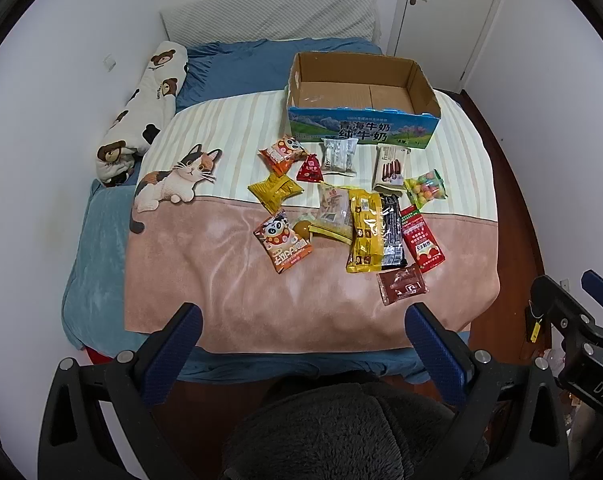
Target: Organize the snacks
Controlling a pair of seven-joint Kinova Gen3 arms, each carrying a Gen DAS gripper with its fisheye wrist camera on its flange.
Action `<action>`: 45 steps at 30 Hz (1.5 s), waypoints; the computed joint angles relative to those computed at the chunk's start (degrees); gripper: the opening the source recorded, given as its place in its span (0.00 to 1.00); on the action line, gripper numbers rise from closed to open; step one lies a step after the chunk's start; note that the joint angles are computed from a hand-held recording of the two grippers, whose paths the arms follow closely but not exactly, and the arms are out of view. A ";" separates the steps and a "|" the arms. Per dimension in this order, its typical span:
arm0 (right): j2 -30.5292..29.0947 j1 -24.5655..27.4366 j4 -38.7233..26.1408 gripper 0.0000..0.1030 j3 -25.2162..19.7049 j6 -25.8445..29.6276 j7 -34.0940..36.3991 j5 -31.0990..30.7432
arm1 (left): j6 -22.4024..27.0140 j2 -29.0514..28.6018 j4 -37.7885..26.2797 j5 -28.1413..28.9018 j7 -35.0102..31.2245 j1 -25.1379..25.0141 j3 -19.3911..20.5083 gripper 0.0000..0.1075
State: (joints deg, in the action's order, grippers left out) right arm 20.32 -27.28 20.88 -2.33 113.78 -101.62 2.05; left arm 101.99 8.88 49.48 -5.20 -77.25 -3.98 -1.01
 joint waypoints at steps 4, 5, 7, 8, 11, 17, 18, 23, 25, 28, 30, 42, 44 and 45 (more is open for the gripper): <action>0.07 -0.12 -0.10 1.00 -0.03 0.00 -0.06 -0.05 | -0.08 -0.34 0.21 -0.11 0.12 0.02 -0.01 0.96; -0.14 -0.11 0.28 1.00 -0.04 -0.22 -0.10 -0.06 | -0.14 -0.43 0.33 -0.10 0.16 0.02 -0.01 0.96; -0.29 -0.24 0.59 1.00 -0.05 -0.43 -0.14 0.08 | -0.12 -0.42 0.28 0.02 0.16 -0.08 -0.02 0.96; -0.47 -0.22 0.97 1.00 -0.07 -0.65 -0.14 0.11 | -0.38 -0.67 0.71 -0.09 0.17 0.01 0.01 0.96; -0.56 -0.15 1.16 1.00 -0.17 -0.71 -0.25 0.06 | -0.62 -0.85 1.02 -0.10 -0.01 -0.04 0.01 0.96; -0.60 -0.14 1.64 1.00 -0.35 -1.20 -0.61 -0.33 | -0.58 -0.86 0.95 0.10 -0.06 -0.30 -0.07 0.96; -0.51 -0.14 1.62 1.00 -0.36 -1.37 -0.72 -0.35 | -0.81 -1.08 1.40 0.00 0.11 -0.13 0.00 0.96; -1.13 1.62 6.12 1.00 -0.74 -5.58 -2.04 -1.56 | -3.91 -0.79 3.37 -1.95 1.61 0.04 -0.41 0.96; -1.38 2.61 10.03 1.00 -0.89 -8.94 -2.54 -1.90 | -5.79 0.71 4.55 -1.87 3.09 -0.94 -1.16 0.96; 0.17 4.19 15.31 1.00 -1.35 -13.56 -4.14 -3.48 | -7.56 4.24 5.39 -0.74 4.87 -3.36 -2.33 0.96; 2.52 4.62 17.11 1.00 -1.52 -15.50 -5.07 -4.11 | -8.62 7.04 5.93 0.65 6.06 -5.42 -2.97 0.96; 20.32 2.94 13.98 1.00 -1.69 -20.43 -5.63 -5.16 | -10.10 24.09 7.42 17.72 10.56 -19.65 -1.65 0.96; 23.91 2.42 10.53 1.00 -1.55 -18.97 -5.27 -5.35 | -10.75 27.20 7.77 20.69 11.56 -21.31 -0.86 0.96; 25.48 2.11 8.83 1.00 -1.35 -18.02 -5.12 -5.27 | -10.56 28.61 7.62 21.70 12.02 -21.90 -0.52 0.96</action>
